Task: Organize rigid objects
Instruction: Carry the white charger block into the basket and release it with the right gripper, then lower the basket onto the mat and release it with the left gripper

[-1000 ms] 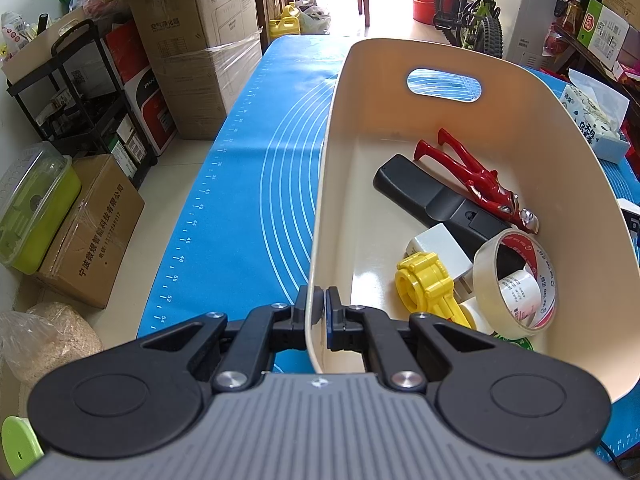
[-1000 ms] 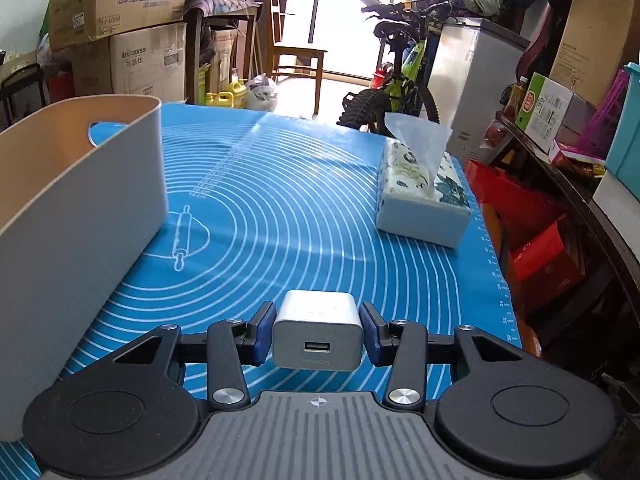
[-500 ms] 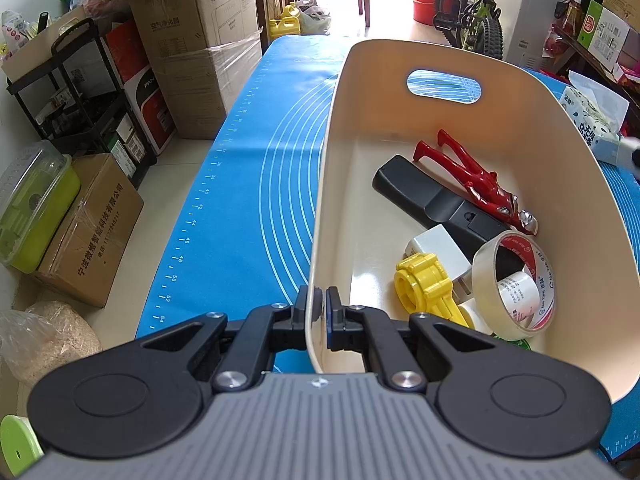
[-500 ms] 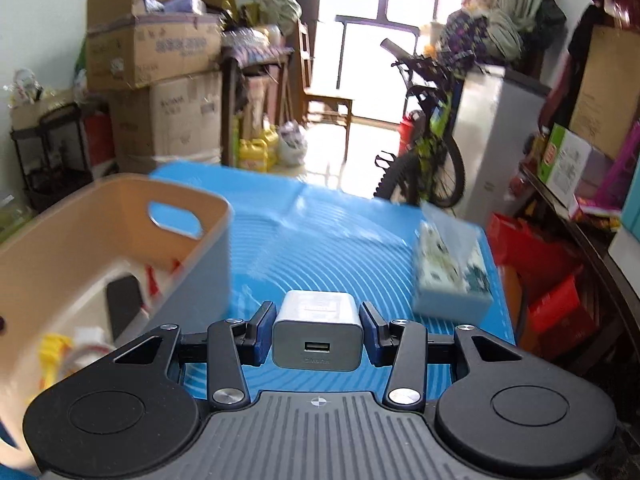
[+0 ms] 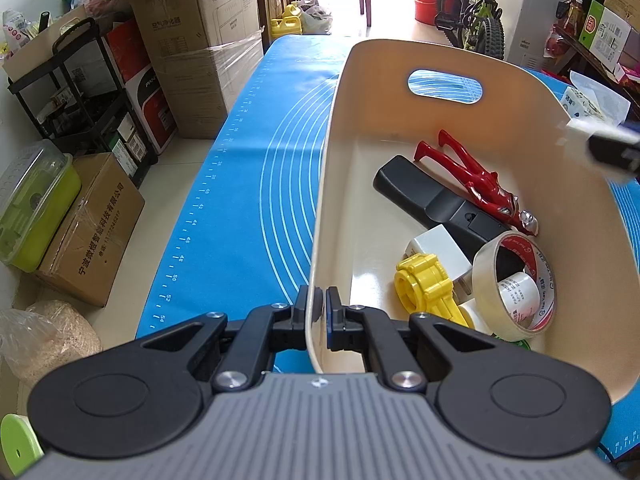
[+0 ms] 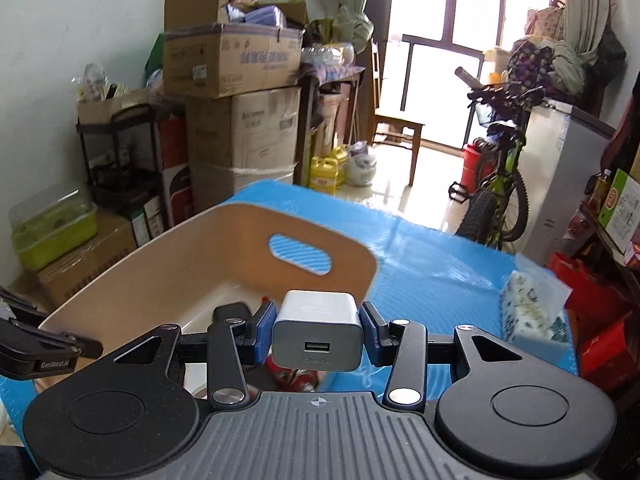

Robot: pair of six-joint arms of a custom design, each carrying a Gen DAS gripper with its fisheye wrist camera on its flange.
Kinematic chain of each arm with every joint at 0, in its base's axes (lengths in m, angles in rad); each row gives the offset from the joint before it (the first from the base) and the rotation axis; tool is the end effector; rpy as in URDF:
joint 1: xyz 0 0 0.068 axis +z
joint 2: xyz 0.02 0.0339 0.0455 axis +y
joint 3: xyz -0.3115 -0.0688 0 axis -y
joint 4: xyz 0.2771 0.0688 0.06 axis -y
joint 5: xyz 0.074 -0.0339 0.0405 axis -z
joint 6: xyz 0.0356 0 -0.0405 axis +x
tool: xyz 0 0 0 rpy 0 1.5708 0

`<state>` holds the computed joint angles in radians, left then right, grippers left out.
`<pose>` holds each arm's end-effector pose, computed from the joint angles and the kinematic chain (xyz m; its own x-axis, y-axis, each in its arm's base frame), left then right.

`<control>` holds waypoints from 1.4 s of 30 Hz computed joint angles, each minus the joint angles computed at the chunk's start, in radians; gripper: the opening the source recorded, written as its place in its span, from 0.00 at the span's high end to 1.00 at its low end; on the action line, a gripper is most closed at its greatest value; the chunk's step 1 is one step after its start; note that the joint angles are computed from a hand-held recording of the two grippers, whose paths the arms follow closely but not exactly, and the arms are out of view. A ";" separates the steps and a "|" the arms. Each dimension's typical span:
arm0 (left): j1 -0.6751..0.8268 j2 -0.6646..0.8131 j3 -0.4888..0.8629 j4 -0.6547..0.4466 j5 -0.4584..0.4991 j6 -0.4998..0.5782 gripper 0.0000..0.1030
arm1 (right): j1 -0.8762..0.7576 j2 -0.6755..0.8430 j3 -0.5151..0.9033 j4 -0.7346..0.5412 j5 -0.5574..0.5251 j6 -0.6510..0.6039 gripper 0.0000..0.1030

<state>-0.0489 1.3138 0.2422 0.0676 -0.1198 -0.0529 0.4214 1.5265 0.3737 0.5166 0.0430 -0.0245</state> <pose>0.1849 -0.0048 0.1080 -0.8406 -0.0114 -0.5415 -0.0601 0.9956 0.0723 0.2394 0.1056 0.1307 -0.5328 -0.2656 -0.8035 -0.3903 0.9196 -0.0452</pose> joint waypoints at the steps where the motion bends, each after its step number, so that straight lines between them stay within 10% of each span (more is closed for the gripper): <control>1: -0.004 0.000 -0.001 0.001 -0.002 -0.004 0.92 | 0.017 0.020 0.008 -0.006 0.009 0.006 0.51; 18: 0.001 -0.008 0.000 -0.010 -0.006 -0.009 0.92 | 0.129 0.129 0.067 -0.108 0.097 0.030 0.51; 27: 0.017 -0.059 -0.018 -0.014 -0.005 -0.019 0.87 | 0.125 0.007 0.023 -0.151 0.066 0.112 0.31; 33: -0.042 -0.255 -0.034 -0.133 0.010 -0.061 0.35 | 0.120 -0.176 -0.016 -0.273 0.096 0.173 0.21; 42: -0.245 -0.624 -0.014 -0.470 -0.136 -0.240 0.22 | 0.097 -0.541 -0.054 -0.567 0.134 0.233 0.12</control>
